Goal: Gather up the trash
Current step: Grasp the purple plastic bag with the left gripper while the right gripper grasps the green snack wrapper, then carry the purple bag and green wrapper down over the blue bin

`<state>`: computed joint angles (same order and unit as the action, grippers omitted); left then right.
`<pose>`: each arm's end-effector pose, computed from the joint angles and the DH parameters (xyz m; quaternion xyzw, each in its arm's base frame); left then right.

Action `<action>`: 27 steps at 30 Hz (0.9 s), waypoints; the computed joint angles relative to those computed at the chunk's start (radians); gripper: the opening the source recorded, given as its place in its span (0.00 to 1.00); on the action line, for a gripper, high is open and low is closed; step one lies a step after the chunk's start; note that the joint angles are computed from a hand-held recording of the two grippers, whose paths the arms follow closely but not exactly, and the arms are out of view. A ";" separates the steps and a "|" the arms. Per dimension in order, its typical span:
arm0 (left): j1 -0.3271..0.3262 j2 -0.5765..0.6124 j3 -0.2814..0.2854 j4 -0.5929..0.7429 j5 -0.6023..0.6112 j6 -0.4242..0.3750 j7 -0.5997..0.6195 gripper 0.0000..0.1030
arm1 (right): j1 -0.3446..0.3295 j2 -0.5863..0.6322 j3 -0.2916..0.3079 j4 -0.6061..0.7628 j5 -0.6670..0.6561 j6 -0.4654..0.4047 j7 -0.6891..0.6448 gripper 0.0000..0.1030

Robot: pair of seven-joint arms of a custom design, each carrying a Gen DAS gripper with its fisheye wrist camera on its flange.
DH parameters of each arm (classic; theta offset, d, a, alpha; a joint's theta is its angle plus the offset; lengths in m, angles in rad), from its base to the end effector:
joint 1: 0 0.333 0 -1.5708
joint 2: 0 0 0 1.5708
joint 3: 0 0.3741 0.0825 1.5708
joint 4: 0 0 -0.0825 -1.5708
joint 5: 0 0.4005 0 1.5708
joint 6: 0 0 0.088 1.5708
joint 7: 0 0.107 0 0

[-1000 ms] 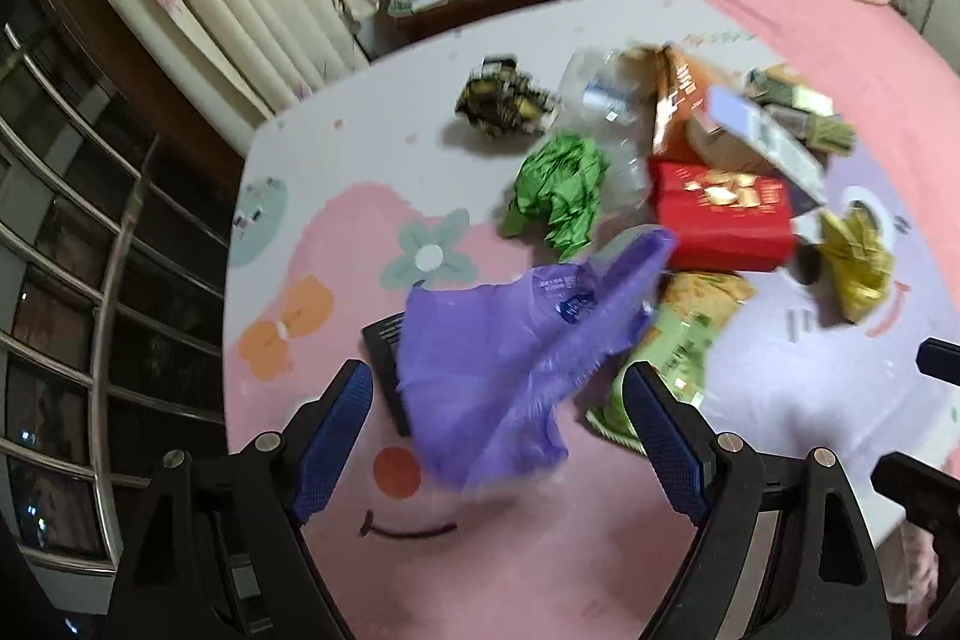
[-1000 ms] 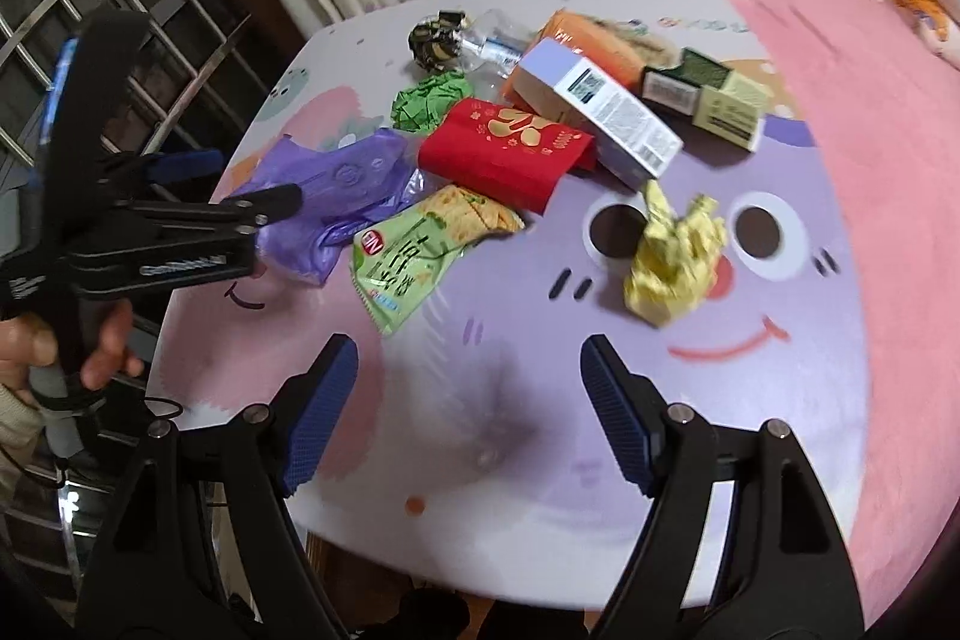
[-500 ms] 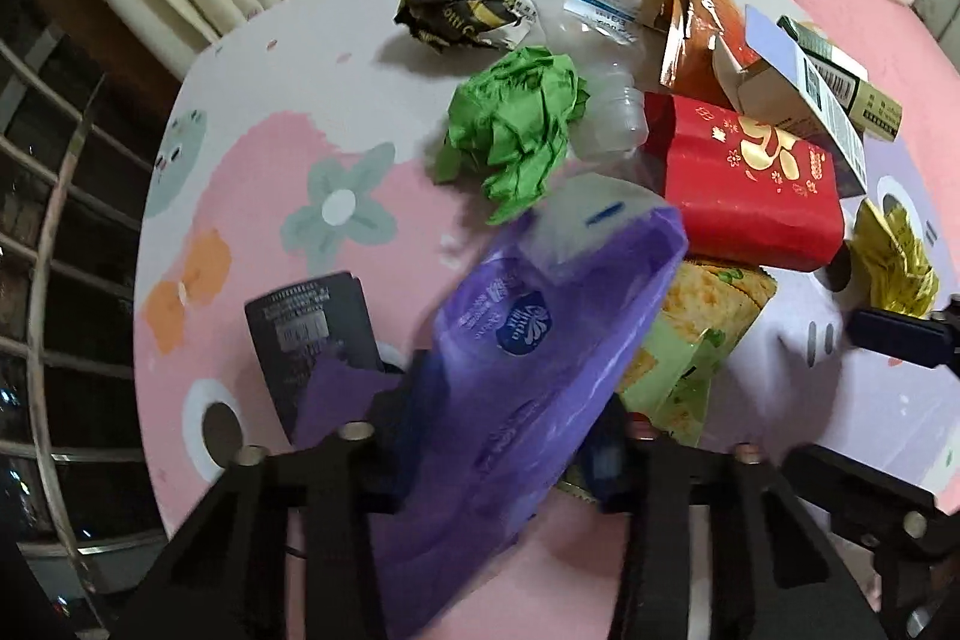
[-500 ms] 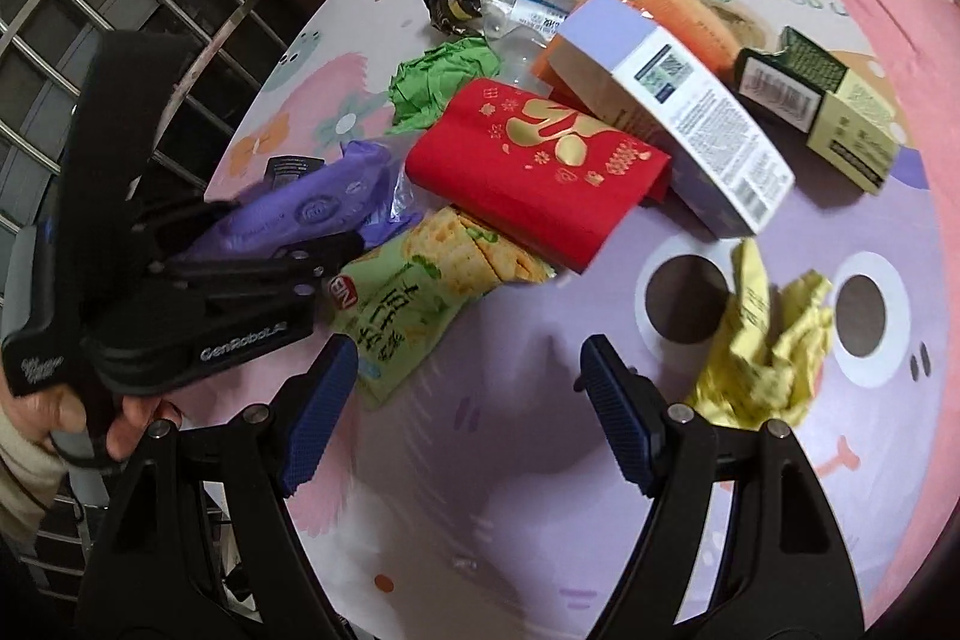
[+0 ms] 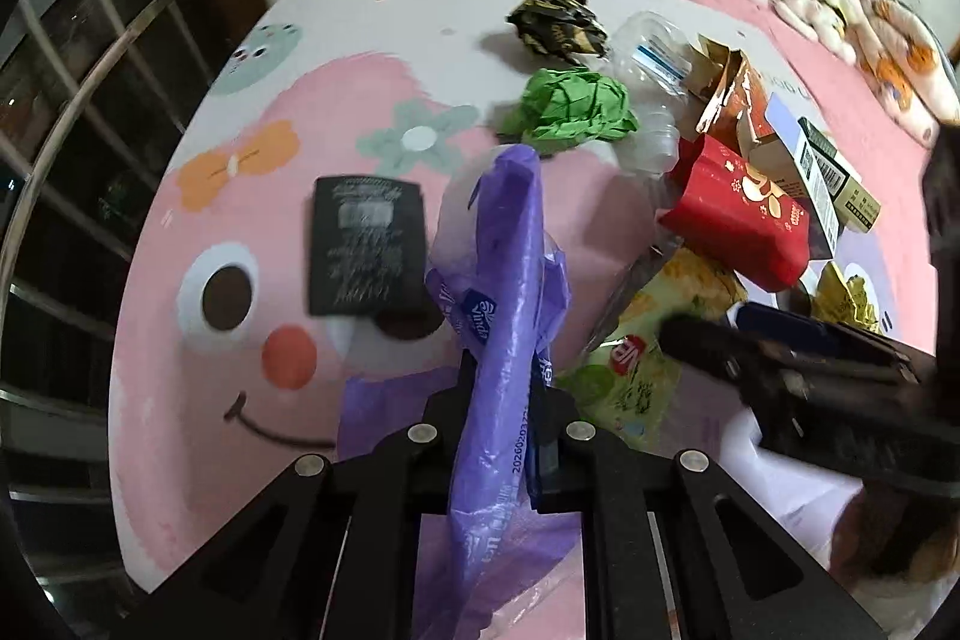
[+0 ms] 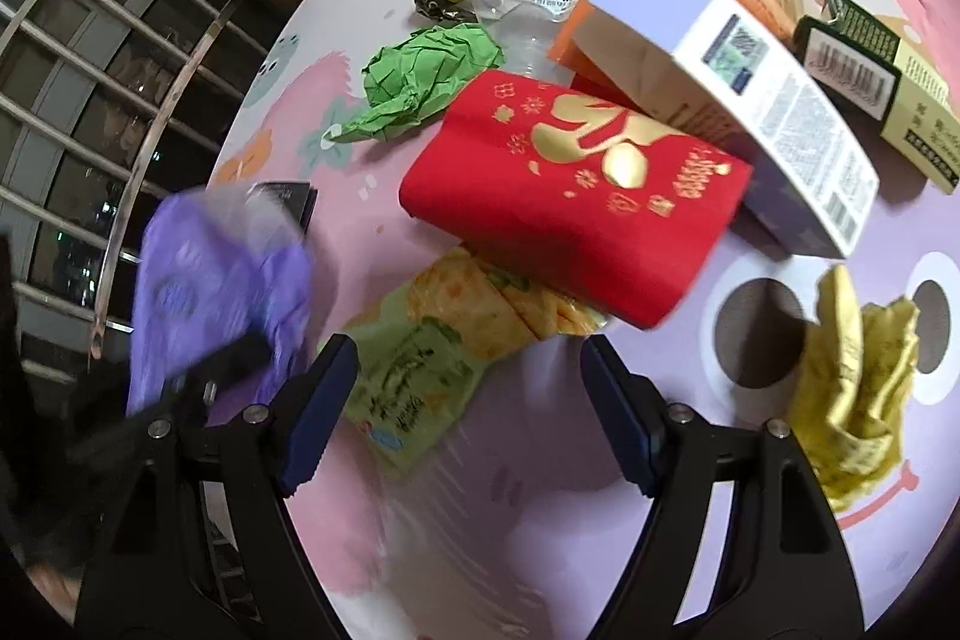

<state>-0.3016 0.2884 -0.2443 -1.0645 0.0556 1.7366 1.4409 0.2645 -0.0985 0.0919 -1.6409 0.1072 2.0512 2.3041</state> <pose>0.5999 -0.3153 0.7733 -0.5457 0.8151 -0.1775 0.0796 0.5332 0.2085 0.7567 -0.5342 0.8058 -0.0134 0.2553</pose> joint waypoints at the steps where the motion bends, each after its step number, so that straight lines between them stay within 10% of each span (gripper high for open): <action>1: 0.002 -0.021 0.003 -0.031 0.002 0.017 -0.012 0.11 | 0.000 0.011 0.002 0.009 -0.002 0.000 0.014 0.73; 14: 0.052 -0.170 0.012 -0.221 -0.043 0.106 -0.093 0.11 | 0.121 0.222 0.007 0.301 -0.300 -0.274 -0.006 0.73; 23: 0.075 -0.278 0.023 -0.355 -0.065 0.151 -0.073 0.11 | 0.172 0.196 -0.002 0.273 -0.390 -0.317 -0.030 0.22; 27: 0.089 -0.341 0.039 -0.413 -0.086 0.161 -0.040 0.11 | 0.168 0.153 0.007 0.247 -0.351 -0.338 -0.003 0.16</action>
